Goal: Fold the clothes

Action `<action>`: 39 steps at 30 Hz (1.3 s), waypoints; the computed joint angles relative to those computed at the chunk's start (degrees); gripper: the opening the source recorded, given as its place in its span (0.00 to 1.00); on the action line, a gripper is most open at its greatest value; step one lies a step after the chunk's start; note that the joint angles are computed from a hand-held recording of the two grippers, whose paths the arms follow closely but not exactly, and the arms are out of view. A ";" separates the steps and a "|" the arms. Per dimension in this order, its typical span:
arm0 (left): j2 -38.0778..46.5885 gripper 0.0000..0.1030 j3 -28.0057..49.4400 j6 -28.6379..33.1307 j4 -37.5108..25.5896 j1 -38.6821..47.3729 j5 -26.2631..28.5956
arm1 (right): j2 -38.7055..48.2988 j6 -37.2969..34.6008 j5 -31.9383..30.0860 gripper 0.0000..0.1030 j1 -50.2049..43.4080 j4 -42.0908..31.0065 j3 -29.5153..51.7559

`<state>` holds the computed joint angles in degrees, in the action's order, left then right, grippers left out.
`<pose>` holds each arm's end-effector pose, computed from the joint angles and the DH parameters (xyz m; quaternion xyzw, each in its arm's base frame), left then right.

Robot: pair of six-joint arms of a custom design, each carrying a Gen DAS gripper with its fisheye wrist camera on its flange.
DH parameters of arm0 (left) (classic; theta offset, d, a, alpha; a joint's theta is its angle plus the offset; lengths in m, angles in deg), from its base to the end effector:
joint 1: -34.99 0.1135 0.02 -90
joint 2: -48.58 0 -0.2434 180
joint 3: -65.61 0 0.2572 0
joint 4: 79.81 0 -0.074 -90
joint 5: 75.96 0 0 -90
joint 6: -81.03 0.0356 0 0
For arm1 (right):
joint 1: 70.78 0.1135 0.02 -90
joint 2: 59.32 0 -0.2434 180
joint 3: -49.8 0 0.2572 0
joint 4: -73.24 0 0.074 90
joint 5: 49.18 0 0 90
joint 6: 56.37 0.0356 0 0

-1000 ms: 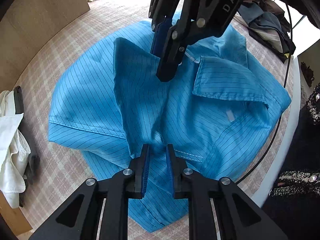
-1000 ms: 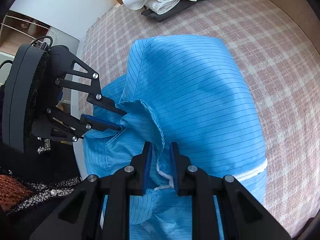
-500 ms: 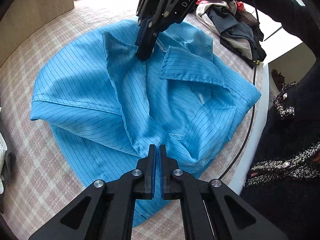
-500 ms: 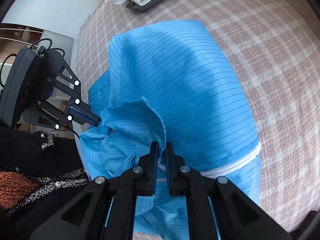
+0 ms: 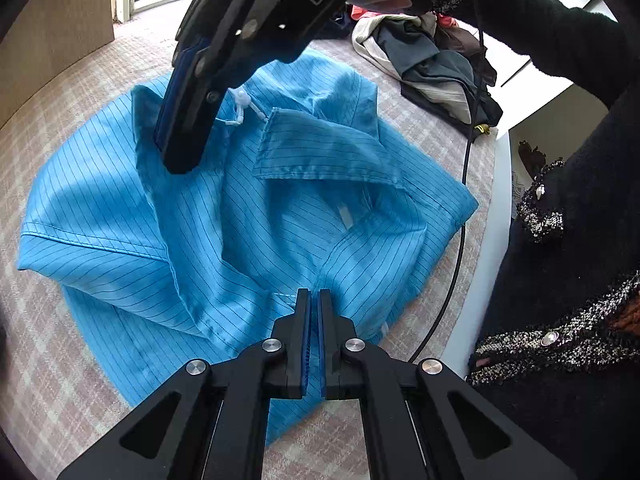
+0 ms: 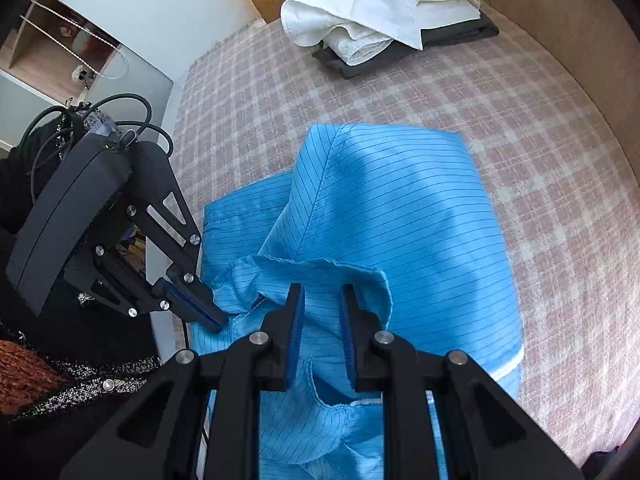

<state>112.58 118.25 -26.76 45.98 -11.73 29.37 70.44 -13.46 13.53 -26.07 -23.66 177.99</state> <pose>0.1373 -0.1595 0.1830 0.2693 0.9309 -0.2222 0.1078 0.2850 0.3051 0.1891 0.6838 -0.6869 -0.2367 0.0669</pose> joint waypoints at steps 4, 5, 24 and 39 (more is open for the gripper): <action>3.42 0.01 -0.05 -0.82 0.80 -5.57 -1.04 | 6.54 6.66 -1.43 0.16 -1.25 1.34 4.56; 3.98 0.00 -0.04 -0.91 0.70 -6.70 -1.29 | 7.90 8.43 -1.26 0.16 -2.04 1.38 5.94; -5.74 0.12 1.82 -10.37 0.48 -11.07 -10.24 | -47.82 25.49 2.35 0.27 -11.03 27.86 -57.65; 6.40 0.45 10.81 -13.57 0.71 -22.25 -20.97 | -61.99 30.21 12.76 0.29 -8.39 32.34 -69.29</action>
